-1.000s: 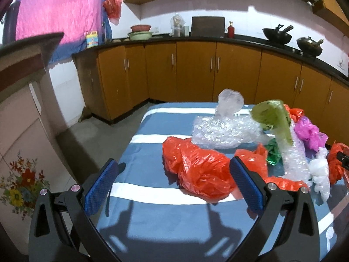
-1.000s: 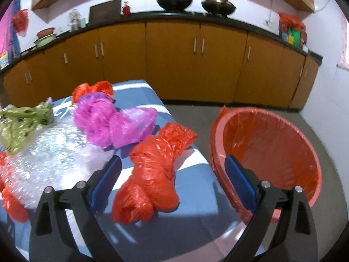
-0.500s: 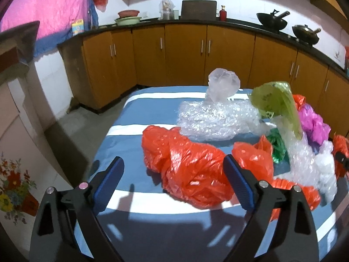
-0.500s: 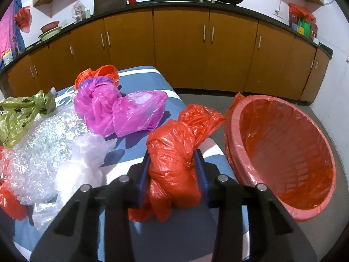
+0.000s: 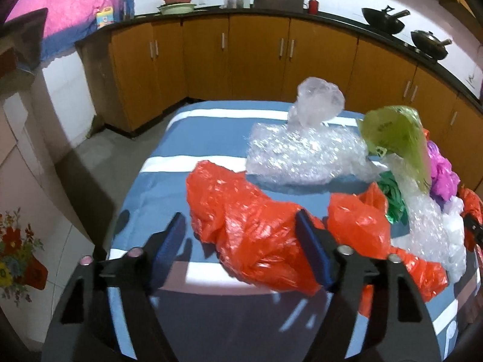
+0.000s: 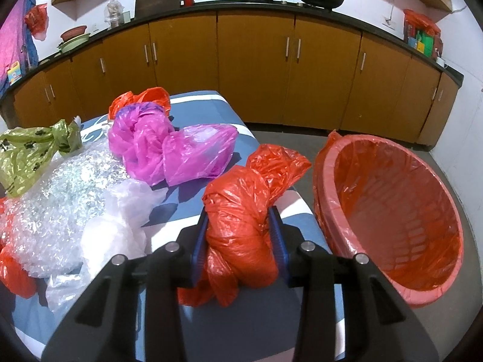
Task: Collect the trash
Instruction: 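Grasp a red bag with the right tool while the left tool grasps another red bag, then carry both red bags over the red wastebasket and open both tools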
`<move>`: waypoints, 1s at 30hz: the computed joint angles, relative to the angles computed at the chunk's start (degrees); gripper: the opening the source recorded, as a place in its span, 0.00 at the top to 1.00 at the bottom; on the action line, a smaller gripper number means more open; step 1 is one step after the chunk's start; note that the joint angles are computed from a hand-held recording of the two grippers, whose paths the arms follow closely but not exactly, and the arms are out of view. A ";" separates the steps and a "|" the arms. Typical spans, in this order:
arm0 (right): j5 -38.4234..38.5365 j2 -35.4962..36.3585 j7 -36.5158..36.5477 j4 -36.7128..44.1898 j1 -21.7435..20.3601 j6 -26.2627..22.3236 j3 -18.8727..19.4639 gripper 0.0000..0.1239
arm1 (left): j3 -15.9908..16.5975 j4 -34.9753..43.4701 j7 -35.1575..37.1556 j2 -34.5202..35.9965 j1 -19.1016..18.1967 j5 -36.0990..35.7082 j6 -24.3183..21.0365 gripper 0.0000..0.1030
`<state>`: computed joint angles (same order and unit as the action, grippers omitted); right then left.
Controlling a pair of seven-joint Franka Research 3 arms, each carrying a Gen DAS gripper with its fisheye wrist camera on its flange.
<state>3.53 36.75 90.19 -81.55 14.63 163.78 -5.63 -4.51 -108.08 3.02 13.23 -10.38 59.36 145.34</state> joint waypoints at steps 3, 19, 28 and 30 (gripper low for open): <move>0.08 -0.71 -0.97 -1.19 -0.20 1.02 0.38 0.72 | -0.10 0.30 0.87 0.56 -0.06 0.06 1.77 0.60; 6.52 -6.92 -9.00 -8.92 -4.37 6.49 5.59 0.75 | -0.52 -2.22 -3.96 -4.03 -0.04 6.18 0.63 0.89; 15.62 -11.42 -18.05 -13.02 -9.83 10.19 11.20 0.75 | -2.95 1.69 -6.31 -5.35 -1.34 14.24 -1.24 0.89; 17.47 -12.45 -19.62 -13.87 -10.87 11.02 11.70 0.75 | -3.43 3.79 -5.83 -4.47 -2.03 15.80 -0.01 0.89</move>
